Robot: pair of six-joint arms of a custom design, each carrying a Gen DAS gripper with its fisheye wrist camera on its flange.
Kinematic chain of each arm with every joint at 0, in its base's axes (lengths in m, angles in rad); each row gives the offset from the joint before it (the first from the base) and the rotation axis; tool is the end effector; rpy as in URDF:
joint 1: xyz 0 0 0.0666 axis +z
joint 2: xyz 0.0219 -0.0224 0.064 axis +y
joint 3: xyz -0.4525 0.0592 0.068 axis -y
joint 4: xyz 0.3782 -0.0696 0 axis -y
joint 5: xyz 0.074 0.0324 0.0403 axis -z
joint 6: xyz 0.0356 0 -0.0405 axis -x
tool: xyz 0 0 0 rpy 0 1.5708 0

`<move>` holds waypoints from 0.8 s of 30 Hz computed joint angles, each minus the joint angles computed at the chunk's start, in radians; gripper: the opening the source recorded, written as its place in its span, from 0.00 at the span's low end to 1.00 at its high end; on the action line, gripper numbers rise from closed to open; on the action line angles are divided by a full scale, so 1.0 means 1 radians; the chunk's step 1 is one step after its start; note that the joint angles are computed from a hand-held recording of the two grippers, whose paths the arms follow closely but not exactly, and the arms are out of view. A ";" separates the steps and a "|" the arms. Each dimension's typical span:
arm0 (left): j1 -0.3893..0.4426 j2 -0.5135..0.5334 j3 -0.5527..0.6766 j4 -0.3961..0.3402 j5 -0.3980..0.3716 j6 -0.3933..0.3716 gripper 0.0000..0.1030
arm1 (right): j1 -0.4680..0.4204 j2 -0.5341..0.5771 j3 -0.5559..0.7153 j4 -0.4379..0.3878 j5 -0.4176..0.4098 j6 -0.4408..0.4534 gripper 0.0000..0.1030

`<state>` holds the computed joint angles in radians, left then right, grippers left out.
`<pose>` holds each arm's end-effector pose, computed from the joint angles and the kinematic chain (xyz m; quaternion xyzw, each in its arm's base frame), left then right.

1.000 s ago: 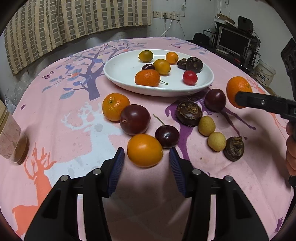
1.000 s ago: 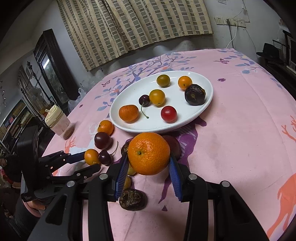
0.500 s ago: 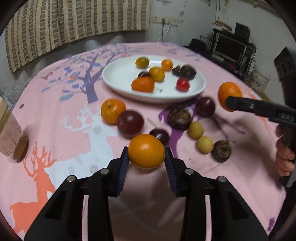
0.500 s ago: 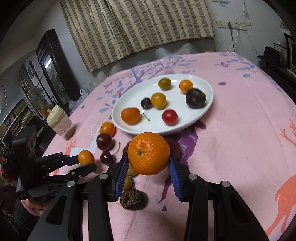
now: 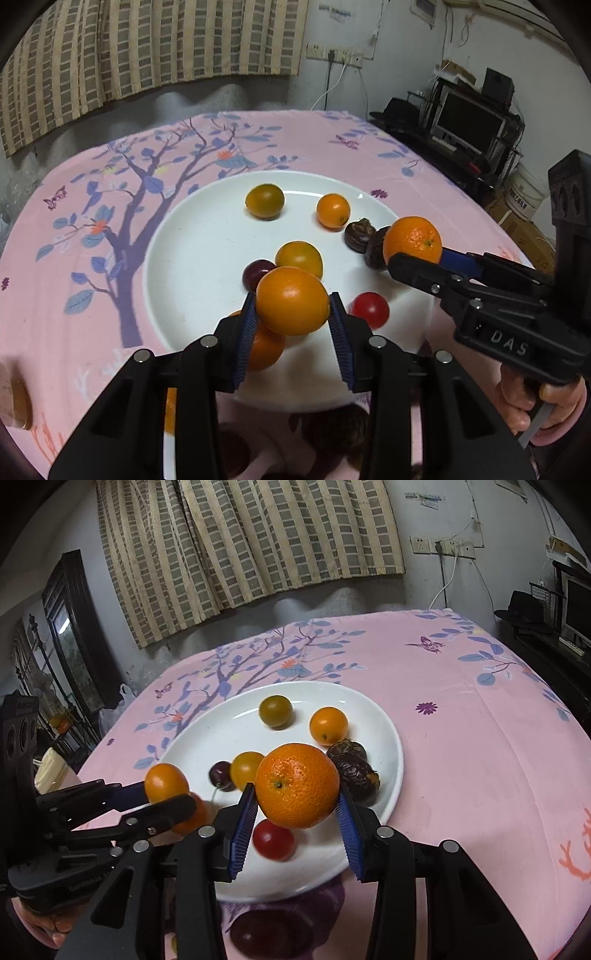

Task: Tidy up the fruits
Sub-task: 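Place the orange on the plate while the right tool places the large orange, then grasp a dark cherry with the left tool while the right tool grasps a mangosteen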

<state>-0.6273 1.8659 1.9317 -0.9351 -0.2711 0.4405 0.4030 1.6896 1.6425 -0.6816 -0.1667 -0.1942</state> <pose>0.5443 -0.3833 0.4858 0.0406 0.9308 -0.0640 0.3576 0.5517 0.2412 0.4812 -0.1286 0.9010 0.1924 0.3669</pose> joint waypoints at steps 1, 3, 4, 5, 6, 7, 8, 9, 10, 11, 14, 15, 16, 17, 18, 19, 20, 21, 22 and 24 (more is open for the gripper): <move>0.003 0.015 0.020 -0.023 0.005 0.009 0.37 | -0.001 0.007 0.006 -0.007 0.001 0.003 0.44; 0.001 0.022 0.031 -0.028 -0.020 0.010 0.48 | -0.005 0.009 0.003 -0.009 -0.018 0.000 0.49; -0.002 0.017 0.029 -0.027 -0.045 0.007 0.65 | -0.006 0.001 -0.009 0.006 -0.029 -0.002 0.56; -0.006 0.006 0.019 -0.020 -0.076 0.011 0.72 | -0.007 -0.016 -0.025 0.031 -0.031 0.004 0.61; -0.010 -0.013 0.000 -0.005 -0.103 0.021 0.83 | -0.006 -0.029 -0.037 0.046 -0.036 0.010 0.63; -0.010 -0.034 -0.021 0.017 -0.112 0.024 0.86 | -0.007 -0.049 -0.056 0.072 -0.042 0.015 0.64; -0.010 -0.062 -0.049 0.043 -0.117 0.025 0.87 | -0.006 -0.066 -0.073 0.089 -0.040 0.015 0.65; -0.007 -0.083 -0.069 0.057 -0.119 0.027 0.90 | -0.006 -0.080 -0.087 0.101 -0.045 0.015 0.66; -0.006 -0.107 -0.092 0.071 -0.133 0.038 0.94 | -0.006 -0.091 -0.099 0.105 -0.055 0.016 0.66; -0.005 -0.128 -0.115 0.086 -0.151 0.051 0.94 | -0.007 -0.103 -0.111 0.103 -0.069 0.015 0.66; -0.002 -0.177 -0.181 0.090 -0.198 0.101 0.95 | -0.003 -0.123 -0.134 0.088 -0.091 0.013 0.66; 0.000 -0.195 -0.210 0.088 -0.207 0.121 0.95 | -0.002 -0.129 -0.140 0.081 -0.102 0.016 0.66; 0.001 -0.212 -0.239 0.090 -0.210 0.138 0.95 | 0.001 -0.136 -0.146 0.070 -0.119 0.026 0.66; 0.002 -0.227 -0.264 0.090 -0.210 0.150 0.95 | 0.003 -0.139 -0.146 0.054 -0.135 0.041 0.66; 0.004 -0.245 -0.293 0.091 -0.209 0.164 0.95 | 0.010 -0.140 -0.135 0.004 -0.157 0.084 0.66; 0.003 -0.262 -0.322 0.094 -0.213 0.178 0.95 | 0.016 -0.140 -0.128 -0.030 -0.165 0.116 0.66; 0.003 -0.278 -0.347 0.097 -0.215 0.192 0.95 | 0.026 -0.145 -0.121 -0.076 -0.177 0.174 0.66; 0.004 -0.293 -0.372 0.099 -0.214 0.203 0.95 | 0.038 -0.151 -0.120 -0.114 -0.181 0.232 0.66; 0.004 -0.305 -0.390 0.096 -0.219 0.212 0.95 | 0.051 -0.163 -0.128 -0.147 -0.176 0.295 0.68; 0.004 -0.323 -0.419 0.088 -0.235 0.242 0.95 | 0.070 -0.184 -0.151 -0.176 -0.154 0.349 0.69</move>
<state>-0.6237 1.5425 1.5129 -0.8471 -0.5062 0.6825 0.4725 1.5058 1.4912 -0.8572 -0.3204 0.1549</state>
